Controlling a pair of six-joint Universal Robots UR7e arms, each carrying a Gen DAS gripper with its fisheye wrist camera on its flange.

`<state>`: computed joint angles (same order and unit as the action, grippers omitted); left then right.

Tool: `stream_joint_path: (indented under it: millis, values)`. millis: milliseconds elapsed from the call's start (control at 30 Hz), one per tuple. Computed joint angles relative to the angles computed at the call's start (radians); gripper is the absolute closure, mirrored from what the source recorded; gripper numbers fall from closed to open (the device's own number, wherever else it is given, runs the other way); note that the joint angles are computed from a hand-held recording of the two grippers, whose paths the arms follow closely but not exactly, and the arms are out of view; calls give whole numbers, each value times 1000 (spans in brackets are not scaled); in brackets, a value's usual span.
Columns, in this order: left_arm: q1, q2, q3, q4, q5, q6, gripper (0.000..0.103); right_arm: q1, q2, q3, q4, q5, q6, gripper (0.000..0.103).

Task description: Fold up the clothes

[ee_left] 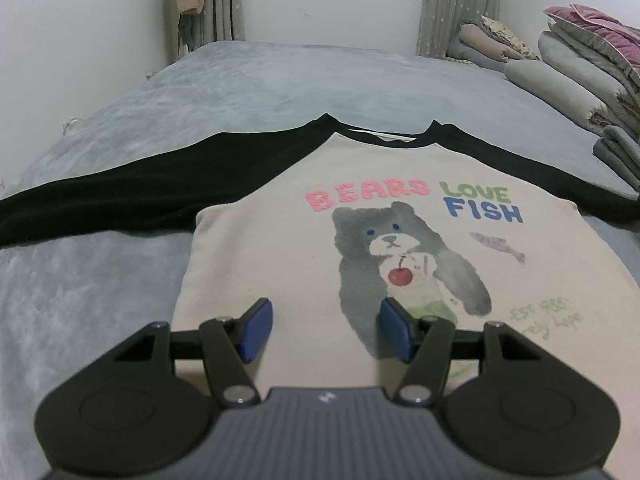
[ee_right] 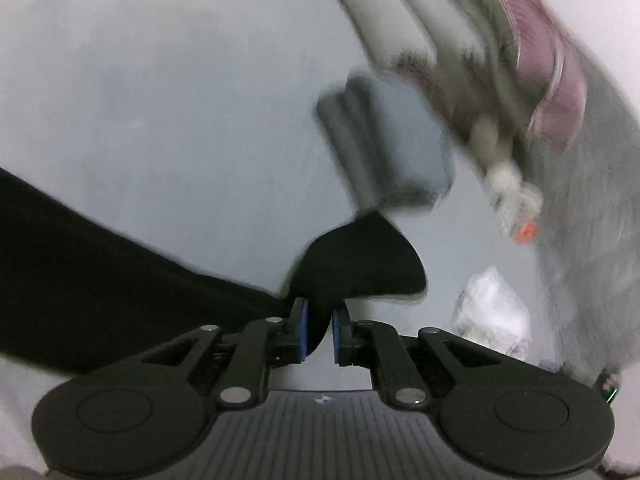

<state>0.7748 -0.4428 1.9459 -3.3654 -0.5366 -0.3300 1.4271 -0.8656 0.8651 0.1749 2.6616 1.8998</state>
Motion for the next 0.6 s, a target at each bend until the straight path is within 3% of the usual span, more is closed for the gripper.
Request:
stream_joint_path:
  millis: [33,100,167,267,333,500,533,600]
  values:
    - [0,-2,1,2,-1,-1,46,-13,26,-25,20,31,26,80]
    - [0,-6,3,5,-5,-4,46,-23,50,-34,3,85,-31,71]
    - [1,-6,3,4,-7,-5,46,-12,11,37,-76,82,-120,69]
    - [0,-4,3,3,-4,1,45,22,-17,43,-8,20,-79,54]
    - [0,-2,3,0,-2,6,45,35,-28,48,-28,-23,-131,52]
    - [0,2,-1,-1,0,10,44,51,-69,126,-215,-105,-289,52]
    - [0,3,-2,0,1,11,44,45,-61,113,-196,-128,-306,52]
    - [0,4,-2,-3,2,14,44,19,-13,34,-33,-167,-263,54]
